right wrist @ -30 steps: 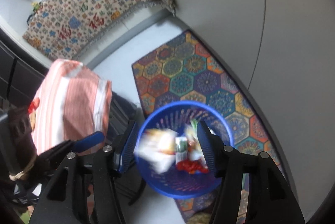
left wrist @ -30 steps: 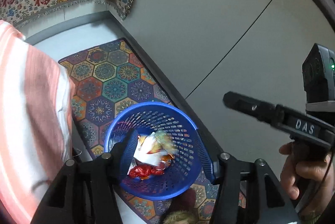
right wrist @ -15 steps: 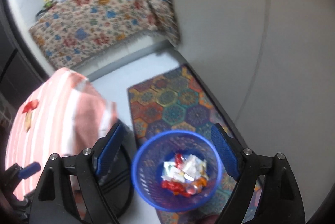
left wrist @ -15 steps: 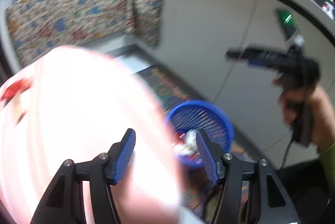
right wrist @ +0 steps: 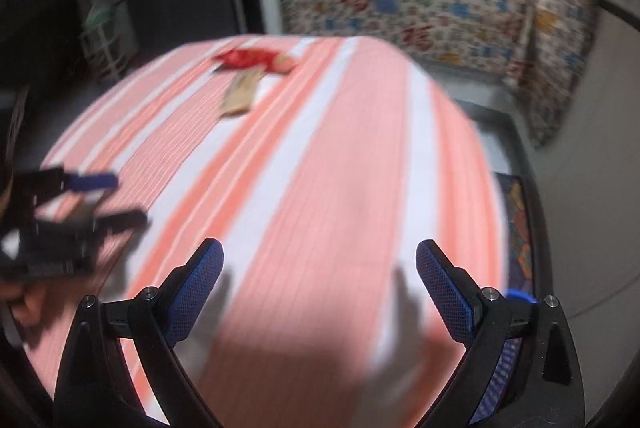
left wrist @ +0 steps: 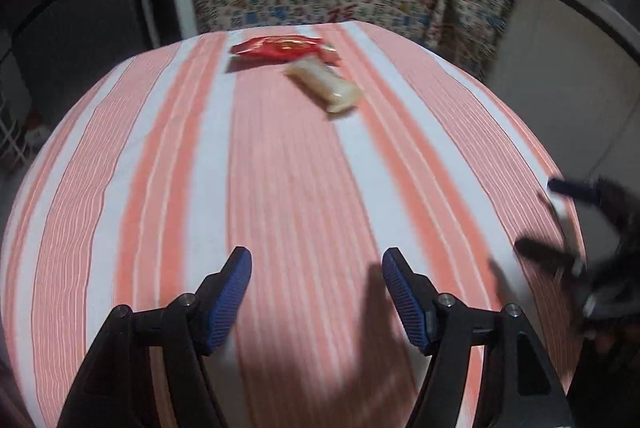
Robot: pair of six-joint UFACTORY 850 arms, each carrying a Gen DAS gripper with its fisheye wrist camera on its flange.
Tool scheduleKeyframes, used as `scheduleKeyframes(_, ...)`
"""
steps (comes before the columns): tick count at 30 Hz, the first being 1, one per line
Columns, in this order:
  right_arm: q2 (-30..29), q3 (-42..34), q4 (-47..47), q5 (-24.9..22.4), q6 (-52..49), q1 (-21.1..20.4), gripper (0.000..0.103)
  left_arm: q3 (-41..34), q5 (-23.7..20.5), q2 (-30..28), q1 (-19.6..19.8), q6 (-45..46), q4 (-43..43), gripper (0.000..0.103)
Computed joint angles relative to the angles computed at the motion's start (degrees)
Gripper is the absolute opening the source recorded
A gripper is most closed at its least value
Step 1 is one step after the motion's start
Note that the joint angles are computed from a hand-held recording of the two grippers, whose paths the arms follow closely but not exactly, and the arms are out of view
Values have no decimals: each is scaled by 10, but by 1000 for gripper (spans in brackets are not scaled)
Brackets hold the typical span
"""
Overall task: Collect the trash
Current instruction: 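Return both grippers above the table, then grasp the cream-coloured bar wrapper with the left gripper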
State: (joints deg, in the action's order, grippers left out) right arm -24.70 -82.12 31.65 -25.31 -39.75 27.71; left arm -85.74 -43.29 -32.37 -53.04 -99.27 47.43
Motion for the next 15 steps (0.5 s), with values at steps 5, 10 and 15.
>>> scheduleKeyframes(5, -6, 6, -50, 11, 18, 21, 99, -17, 47, -6, 39, -9, 20, 69)
scheduleKeyframes(10, -2, 12, -35, 3, 16, 24, 101, -118, 64, -62, 86, 56, 5, 69)
scheduleKeyframes(15, -7, 4, -37, -2, 20, 27, 103, -268, -2, -162, 119, 147, -77, 69)
